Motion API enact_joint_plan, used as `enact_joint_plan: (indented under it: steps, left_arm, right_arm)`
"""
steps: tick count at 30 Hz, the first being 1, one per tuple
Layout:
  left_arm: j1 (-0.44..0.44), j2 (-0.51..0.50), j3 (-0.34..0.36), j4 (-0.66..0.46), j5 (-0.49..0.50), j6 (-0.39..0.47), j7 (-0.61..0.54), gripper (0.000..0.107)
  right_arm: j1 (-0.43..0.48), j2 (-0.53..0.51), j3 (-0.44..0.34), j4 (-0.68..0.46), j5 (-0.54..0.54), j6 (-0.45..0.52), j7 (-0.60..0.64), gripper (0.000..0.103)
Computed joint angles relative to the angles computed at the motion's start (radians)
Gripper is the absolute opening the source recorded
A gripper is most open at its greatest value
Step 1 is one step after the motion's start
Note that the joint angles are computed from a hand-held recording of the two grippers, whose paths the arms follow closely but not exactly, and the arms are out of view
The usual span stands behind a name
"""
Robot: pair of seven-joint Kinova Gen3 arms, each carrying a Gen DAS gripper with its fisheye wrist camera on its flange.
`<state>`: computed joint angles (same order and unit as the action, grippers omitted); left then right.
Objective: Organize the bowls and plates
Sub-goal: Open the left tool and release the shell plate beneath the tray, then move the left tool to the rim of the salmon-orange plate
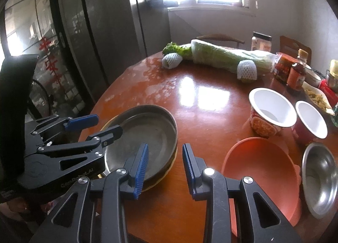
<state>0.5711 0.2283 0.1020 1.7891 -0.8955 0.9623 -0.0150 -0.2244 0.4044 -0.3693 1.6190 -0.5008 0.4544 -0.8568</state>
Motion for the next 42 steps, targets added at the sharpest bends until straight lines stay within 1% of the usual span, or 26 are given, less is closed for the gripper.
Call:
enact_joint_plan:
  steps: [4, 9, 11, 15, 17, 22, 26, 30, 37, 42]
  left_arm:
    - [0.017, 0.005, 0.006, -0.022, -0.012, 0.021, 0.004, 0.050]
    - [0.045, 0.019, 0.014, -0.059, -0.028, 0.047, -0.003, 0.052]
    - [0.058, 0.025, 0.016, -0.076, -0.033, 0.054, -0.007, 0.052]
    - [0.092, 0.041, 0.018, -0.115, -0.052, 0.080, -0.012, 0.055]
    - [0.108, 0.052, 0.017, -0.136, -0.059, 0.092, -0.017, 0.056]
    - [0.124, 0.066, 0.010, -0.172, -0.056, 0.067, -0.031, 0.063]
    - [0.126, 0.085, 0.003, -0.206, -0.031, 0.035, -0.060, 0.064]
    - [0.135, 0.118, -0.011, -0.250, -0.002, 0.023, -0.107, 0.064]
    - [0.149, 0.166, -0.044, -0.308, 0.049, -0.006, -0.176, 0.064]
    - [0.143, 0.203, -0.060, -0.345, 0.107, -0.031, -0.240, 0.064]
  right_arm:
    - [0.053, -0.022, -0.032, 0.034, -0.050, -0.023, 0.044, 0.035]
    - [0.136, -0.056, -0.070, 0.072, -0.152, -0.035, 0.130, 0.036]
    - [0.167, -0.073, -0.081, 0.090, -0.202, -0.042, 0.173, 0.040]
    - [0.228, -0.108, -0.095, 0.131, -0.325, -0.045, 0.283, 0.043]
    - [0.257, -0.127, -0.097, 0.152, -0.393, -0.046, 0.343, 0.048]
    - [0.315, -0.168, -0.086, 0.195, -0.559, -0.040, 0.494, 0.057]
    - [0.337, -0.196, -0.048, 0.223, -0.651, -0.021, 0.582, 0.062]
    - [0.334, -0.207, 0.009, 0.239, -0.700, -0.002, 0.620, 0.063]
    - [0.297, -0.212, 0.120, 0.260, -0.714, 0.043, 0.629, 0.064]
    - [0.265, -0.207, 0.192, 0.268, -0.694, 0.078, 0.614, 0.064]
